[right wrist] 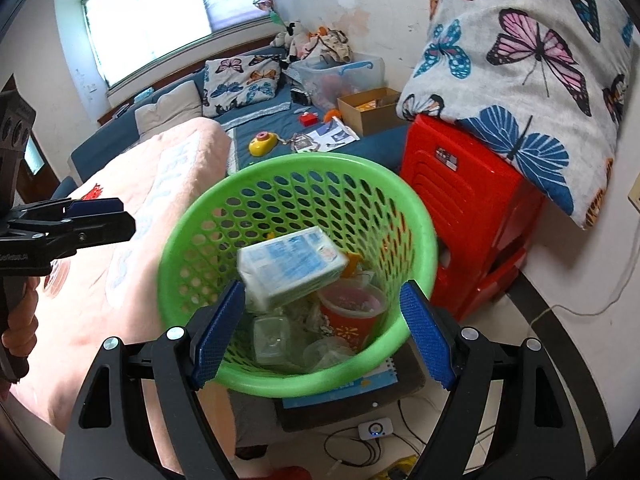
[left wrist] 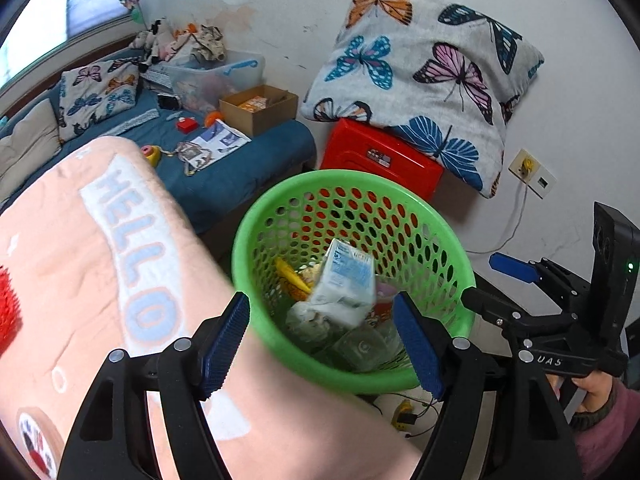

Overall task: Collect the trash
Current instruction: 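Carry cup and carton over the green basket and open both tools to drop them, then grasp the round strawberry-label yogurt cup with the left tool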

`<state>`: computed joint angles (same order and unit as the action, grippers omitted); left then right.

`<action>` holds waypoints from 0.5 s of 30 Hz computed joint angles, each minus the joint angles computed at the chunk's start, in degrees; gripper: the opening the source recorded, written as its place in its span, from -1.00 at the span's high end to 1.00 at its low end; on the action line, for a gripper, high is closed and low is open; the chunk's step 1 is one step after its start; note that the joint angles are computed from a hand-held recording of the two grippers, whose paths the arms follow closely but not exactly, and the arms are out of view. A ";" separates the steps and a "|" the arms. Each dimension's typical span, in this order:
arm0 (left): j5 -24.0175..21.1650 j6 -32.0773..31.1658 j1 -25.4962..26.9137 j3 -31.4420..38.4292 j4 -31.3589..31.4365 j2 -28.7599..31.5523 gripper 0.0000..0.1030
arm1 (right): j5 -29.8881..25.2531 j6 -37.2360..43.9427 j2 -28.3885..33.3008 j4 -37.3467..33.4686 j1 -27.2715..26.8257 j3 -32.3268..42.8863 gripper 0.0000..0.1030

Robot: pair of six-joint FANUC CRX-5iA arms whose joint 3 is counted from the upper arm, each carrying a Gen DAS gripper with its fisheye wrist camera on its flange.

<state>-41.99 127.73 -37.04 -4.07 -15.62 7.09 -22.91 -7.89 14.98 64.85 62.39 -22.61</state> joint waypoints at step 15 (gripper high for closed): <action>-13.85 22.12 -6.07 -9.69 -18.14 -14.72 -0.46 | 1.75 12.37 4.74 -7.88 4.23 8.61 -0.57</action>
<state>-55.84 149.86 -43.11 -13.75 -33.76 -7.63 -21.16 4.48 19.72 56.97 66.61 -14.00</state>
